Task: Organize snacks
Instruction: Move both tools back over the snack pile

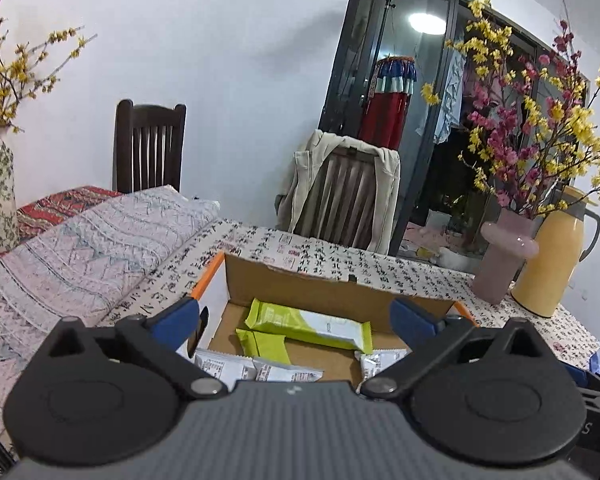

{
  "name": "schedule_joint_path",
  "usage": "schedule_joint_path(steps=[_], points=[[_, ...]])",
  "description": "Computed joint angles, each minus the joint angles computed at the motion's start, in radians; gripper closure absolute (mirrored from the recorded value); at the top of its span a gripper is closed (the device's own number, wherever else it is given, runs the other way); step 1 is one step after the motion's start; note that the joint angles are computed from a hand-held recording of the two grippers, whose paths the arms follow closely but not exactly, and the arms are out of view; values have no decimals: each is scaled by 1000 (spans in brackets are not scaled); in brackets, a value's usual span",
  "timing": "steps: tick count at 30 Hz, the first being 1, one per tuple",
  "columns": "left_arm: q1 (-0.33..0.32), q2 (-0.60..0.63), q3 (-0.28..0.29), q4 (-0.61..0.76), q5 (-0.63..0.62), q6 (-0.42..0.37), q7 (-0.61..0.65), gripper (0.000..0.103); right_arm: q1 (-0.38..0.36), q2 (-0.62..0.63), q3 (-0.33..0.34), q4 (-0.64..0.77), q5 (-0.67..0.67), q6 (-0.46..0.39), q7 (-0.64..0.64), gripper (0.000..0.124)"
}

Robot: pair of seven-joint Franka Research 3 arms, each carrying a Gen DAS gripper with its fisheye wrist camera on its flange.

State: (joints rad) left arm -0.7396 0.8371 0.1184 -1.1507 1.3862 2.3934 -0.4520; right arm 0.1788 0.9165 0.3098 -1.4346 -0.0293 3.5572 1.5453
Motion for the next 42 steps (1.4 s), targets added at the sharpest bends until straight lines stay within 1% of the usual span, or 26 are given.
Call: schedule_joint_path(steps=[3, 6, 16, 19, 22, 26, 32, 35, 42], points=[[-15, -44, 5, -53, 32, -3, -38, 0, -11, -39, 7, -60, -14, 41, 7, 21], [-14, -89, -11, -112, 58, -13, -65, 0, -15, -82, -1, -124, -27, 75, 21, 21], [22, -218, -106, -327, 111, -83, -106, 0, 11, -216, -74, -352, 12, 119, 29, 21], [41, -240, -135, -382, 105, -102, -113, 0, 10, -236, -86, -400, 25, 124, 29, 21], [56, -251, -159, -427, 94, -113, -118, 0, -7, -243, -83, -437, 23, 124, 43, 21], [70, -246, -177, -463, 77, -122, -128, 0, -30, -228, -74, -461, 13, 122, 68, 21], [69, -219, -177, -472, 91, -138, -180, 0, -50, -183, -61, -450, -20, 181, 103, 21], [78, -217, -177, -472, 95, -114, -185, 0, -42, -174, -70, -443, -21, 187, 114, 21], [85, -216, -174, -472, 89, -84, -191, 0, -12, -174, -94, -431, 13, 166, 101, 21]])
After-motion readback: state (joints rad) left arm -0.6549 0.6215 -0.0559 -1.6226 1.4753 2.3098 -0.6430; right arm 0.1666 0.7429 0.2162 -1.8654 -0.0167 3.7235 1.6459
